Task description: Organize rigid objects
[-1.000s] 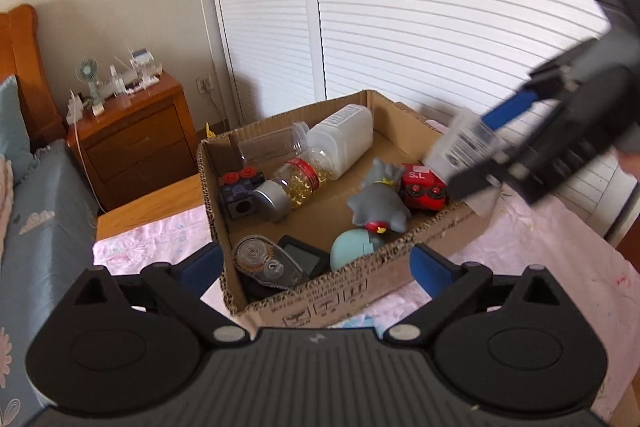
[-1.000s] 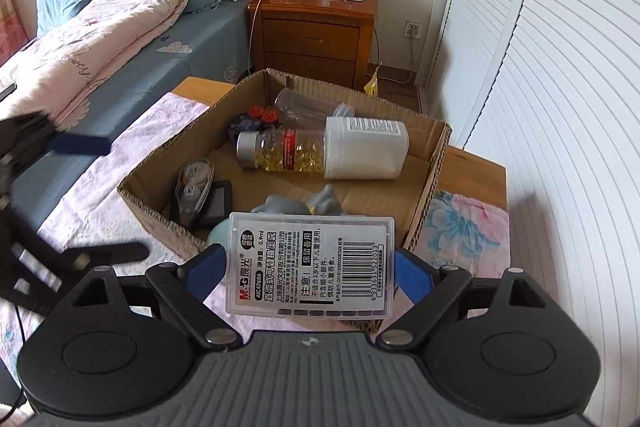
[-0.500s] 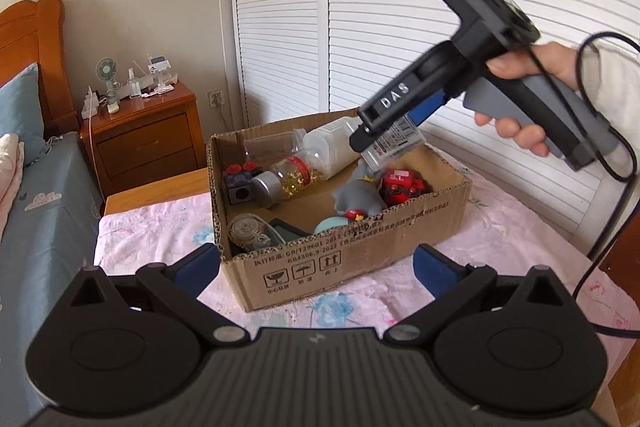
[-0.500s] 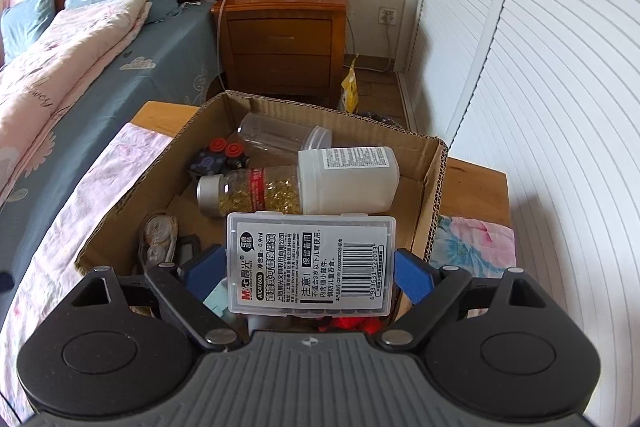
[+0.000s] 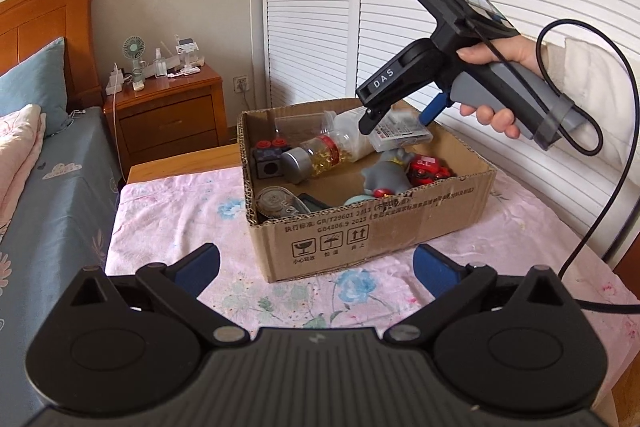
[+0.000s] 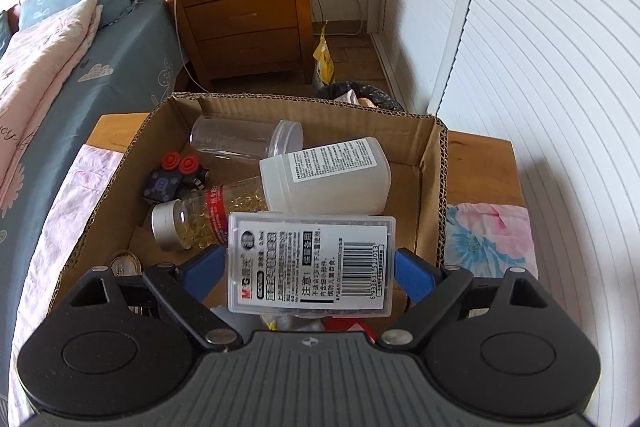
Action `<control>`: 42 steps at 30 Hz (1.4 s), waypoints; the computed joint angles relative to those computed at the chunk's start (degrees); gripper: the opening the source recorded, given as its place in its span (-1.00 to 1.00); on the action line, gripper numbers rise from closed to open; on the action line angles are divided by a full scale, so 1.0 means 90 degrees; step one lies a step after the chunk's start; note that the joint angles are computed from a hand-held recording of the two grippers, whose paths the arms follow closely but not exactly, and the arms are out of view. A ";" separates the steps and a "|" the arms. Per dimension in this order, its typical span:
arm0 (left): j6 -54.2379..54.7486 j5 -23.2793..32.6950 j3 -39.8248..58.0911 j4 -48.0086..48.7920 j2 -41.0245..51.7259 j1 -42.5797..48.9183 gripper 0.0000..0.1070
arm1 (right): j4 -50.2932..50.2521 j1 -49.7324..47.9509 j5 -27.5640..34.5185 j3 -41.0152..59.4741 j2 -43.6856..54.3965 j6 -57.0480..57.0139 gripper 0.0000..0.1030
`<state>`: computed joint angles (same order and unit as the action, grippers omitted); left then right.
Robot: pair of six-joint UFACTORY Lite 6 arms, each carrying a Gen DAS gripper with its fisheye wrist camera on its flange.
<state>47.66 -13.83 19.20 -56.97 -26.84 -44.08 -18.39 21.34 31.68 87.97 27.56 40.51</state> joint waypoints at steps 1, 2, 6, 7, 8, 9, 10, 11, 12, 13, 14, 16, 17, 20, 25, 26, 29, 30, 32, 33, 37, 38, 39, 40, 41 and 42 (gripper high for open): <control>0.0011 0.0020 -0.0006 -0.0002 -0.0026 0.0019 0.91 | -0.0007 0.0000 -0.0008 -0.0019 -0.0022 0.0023 0.98; 0.0029 0.0034 -0.0015 -0.0030 -0.0055 0.0024 0.91 | -0.0087 0.0015 -0.0022 -0.0042 -0.0053 0.0104 1.00; 0.0096 0.0023 -0.0055 -0.0133 -0.0126 -0.0027 0.91 | -0.0243 0.0086 0.0065 -0.0102 -0.0165 0.0265 1.00; 0.0210 0.0009 -0.0049 -0.0263 -0.0122 -0.0046 0.91 | -0.0313 0.0113 0.0098 -0.0115 -0.0199 0.0342 1.00; 0.0329 -0.0004 -0.0051 -0.0404 -0.0125 -0.0064 0.91 | -0.0389 0.0146 0.0130 -0.0141 -0.0239 0.0414 1.00; 0.0441 0.0006 -0.0052 -0.0532 -0.0135 -0.0076 0.91 | -0.0483 0.0186 0.0162 -0.0173 -0.0284 0.0502 1.00; 0.0534 0.0009 -0.0057 -0.0639 -0.0155 -0.0097 0.91 | -0.0586 0.0230 0.0200 -0.0211 -0.0336 0.0604 1.00; 0.0657 -0.0017 -0.0074 -0.0787 -0.0192 -0.0130 0.91 | -0.0665 0.0282 0.0248 -0.0261 -0.0404 0.0688 1.00; 0.0848 -0.0038 -0.0082 -0.1004 -0.0229 -0.0161 0.91 | -0.0732 0.0334 0.0281 -0.0337 -0.0497 0.0757 1.00; 0.1101 -0.0040 -0.0068 -0.1281 -0.0256 -0.0194 0.91 | -0.0830 0.0397 0.0300 -0.0434 -0.0602 0.0870 1.00; 0.1340 -0.0043 -0.0063 -0.1552 -0.0297 -0.0211 0.91 | -0.0958 0.0472 0.0356 -0.0519 -0.0701 0.1025 1.00; 0.1817 -0.0115 -0.0036 -0.2124 -0.0359 -0.0268 0.91 | -0.1206 0.0631 0.0494 -0.0706 -0.0924 0.1330 1.00; 0.2131 -0.0150 -0.0014 -0.2471 -0.0398 -0.0297 0.91 | -0.1353 0.0718 0.0556 -0.0838 -0.1065 0.1516 1.00; 0.2754 -0.0358 0.0000 -0.3225 -0.0544 -0.0433 0.91 | -0.1866 0.1085 0.0835 -0.1320 -0.1564 0.2229 1.00; 0.3406 -0.0791 0.0089 -0.4130 -0.0629 -0.0733 0.91 | -0.2813 0.2012 0.1321 -0.2477 -0.2579 0.3899 1.00; 0.3409 -0.0889 0.0104 -0.4197 -0.0623 -0.0806 0.91 | -0.2985 0.2244 0.1412 -0.2737 -0.2785 0.4302 1.00; 0.3328 -0.1354 0.0207 -0.4417 -0.0475 -0.1100 0.91 | -0.3662 0.3168 0.2034 -0.3482 -0.3287 0.6029 1.00; 0.3351 -0.1469 0.0257 -0.4552 -0.0413 -0.1160 0.91 | -0.3844 0.3513 0.2353 -0.3656 -0.3364 0.6608 1.00; 0.3506 -0.1514 0.0366 -0.4882 -0.0322 -0.1175 0.91 | -0.3944 0.4137 0.2901 -0.3874 -0.3407 0.7437 1.00; 0.3606 -0.1524 0.0428 -0.5085 -0.0281 -0.1191 0.91 | -0.3896 0.4384 0.3067 -0.3971 -0.3449 0.7689 1.00; 0.3994 -0.1728 0.0675 -0.5752 -0.0132 -0.1379 0.91 | -0.3641 0.5175 0.3506 -0.4143 -0.3501 0.8368 1.00; 0.4093 -0.1820 0.0750 -0.5889 -0.0081 -0.1450 0.91 | -0.3584 0.5336 0.3596 -0.4128 -0.3486 0.8440 1.00; 0.4213 -0.1947 0.0853 -0.6055 -0.0001 -0.1546 0.91 | -0.3558 0.5493 0.3702 -0.4099 -0.3464 0.8503 1.00; 0.4325 -0.2034 0.0944 -0.6193 0.0064 -0.1601 0.91 | -0.3531 0.5630 0.3813 -0.4043 -0.3416 0.8545 1.00; 0.4434 -0.2107 0.1051 -0.6324 0.0146 -0.1644 0.91 | -0.3514 0.5732 0.3909 -0.3979 -0.3378 0.8556 1.00; 0.4544 -0.2178 0.1137 -0.6446 0.0194 -0.1686 0.91 | -0.3517 0.5836 0.3994 -0.3930 -0.3365 0.8571 1.00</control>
<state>88.56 -33.43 29.43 -114.99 -25.10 -59.25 -50.05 73.87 67.63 52.60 -2.72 117.64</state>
